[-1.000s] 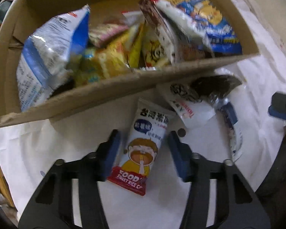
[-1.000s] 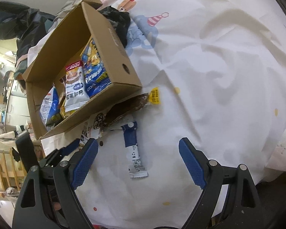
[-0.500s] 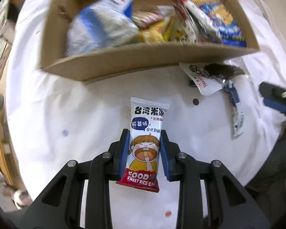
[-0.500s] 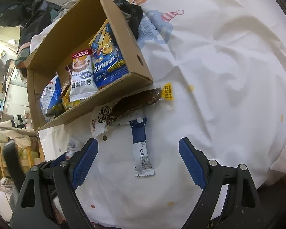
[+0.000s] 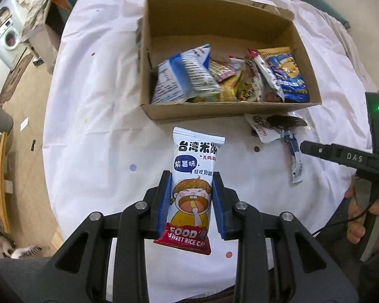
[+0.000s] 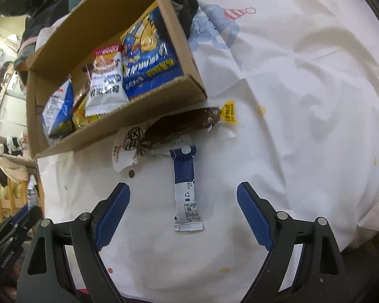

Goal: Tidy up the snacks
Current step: 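Lift the rice cake bar with the left tool while the right tool grasps the white-and-blue stick snack, then carry both snacks into the box and open both tools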

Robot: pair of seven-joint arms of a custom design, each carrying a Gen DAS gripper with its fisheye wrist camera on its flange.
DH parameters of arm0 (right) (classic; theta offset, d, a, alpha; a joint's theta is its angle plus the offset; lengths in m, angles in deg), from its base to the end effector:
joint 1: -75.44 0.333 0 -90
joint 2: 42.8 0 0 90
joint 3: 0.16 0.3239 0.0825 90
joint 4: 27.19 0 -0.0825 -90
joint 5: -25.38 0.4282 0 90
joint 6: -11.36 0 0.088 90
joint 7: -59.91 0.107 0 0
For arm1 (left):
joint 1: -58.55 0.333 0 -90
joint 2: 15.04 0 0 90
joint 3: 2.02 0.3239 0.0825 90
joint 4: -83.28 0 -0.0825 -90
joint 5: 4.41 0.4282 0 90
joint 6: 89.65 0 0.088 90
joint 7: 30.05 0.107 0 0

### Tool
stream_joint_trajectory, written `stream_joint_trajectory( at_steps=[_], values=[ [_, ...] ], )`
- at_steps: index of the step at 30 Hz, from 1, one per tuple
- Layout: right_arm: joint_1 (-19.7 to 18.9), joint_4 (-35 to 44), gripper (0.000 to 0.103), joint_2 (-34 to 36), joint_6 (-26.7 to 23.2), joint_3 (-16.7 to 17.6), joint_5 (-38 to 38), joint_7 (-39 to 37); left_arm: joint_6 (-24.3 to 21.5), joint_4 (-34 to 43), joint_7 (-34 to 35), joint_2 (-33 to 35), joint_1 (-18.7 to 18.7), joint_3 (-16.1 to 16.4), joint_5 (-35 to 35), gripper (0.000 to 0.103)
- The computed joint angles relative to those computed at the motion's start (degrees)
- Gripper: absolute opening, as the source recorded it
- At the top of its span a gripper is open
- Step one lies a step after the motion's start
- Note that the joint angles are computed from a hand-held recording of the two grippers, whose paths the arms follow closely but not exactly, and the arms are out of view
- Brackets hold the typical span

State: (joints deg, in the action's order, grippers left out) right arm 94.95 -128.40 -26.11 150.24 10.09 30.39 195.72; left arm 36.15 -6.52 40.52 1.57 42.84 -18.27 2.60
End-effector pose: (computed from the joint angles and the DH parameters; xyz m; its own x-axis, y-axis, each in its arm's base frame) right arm 0.6204 0.3436 0.4267 -0.2976 -0.8904 -0.3444 -0.9171 0.3669 -0.1561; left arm 0.6269 -0.3594 0.5135 -0.2572 -0.9632 0.0785 -0.9165 0.2174 -0.3358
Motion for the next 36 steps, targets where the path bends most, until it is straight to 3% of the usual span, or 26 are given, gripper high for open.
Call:
stream_joint_trajectory(
  at_steps=[6,14,17,19,27,36],
  values=[
    [1.4,6.4,0.086,4.9,-6.0,0.2,-3.3,-2.2,1.9,-1.6,-3.1,-0.4,0.9,0.6,-1.0,0.027],
    [4.7,14.4,0.060,10.8,-13.4,-0.5,-10.0,-5.0,2.6,-2.1,-5.3,-0.7,1.6,0.5,-2.1,0.027],
    [5.6,14.8,0.042,11.2,-13.6,-0.9,-12.1,-4.9,2.9,-2.2,-6.0,-0.7,1.8,0.5,-2.3,0.027],
    [5.9,14.9,0.019,11.2,-14.0,-0.9,-13.0,-5.7,3.1,-2.3,-6.7,-0.8,1.8,0.6,-2.0,0.027],
    [5.0,9.7,0.018,7.1,-9.7,0.5,-9.8,-6.7,5.8,-3.4,-9.0,-1.8,1.1,1.3,2.5,0.027],
    [3.6,-1.3,0.018,-1.9,0.1,1.5,-2.9,-6.6,8.1,-5.1,-9.8,-3.1,1.4,1.3,3.1,0.027]
  ],
)
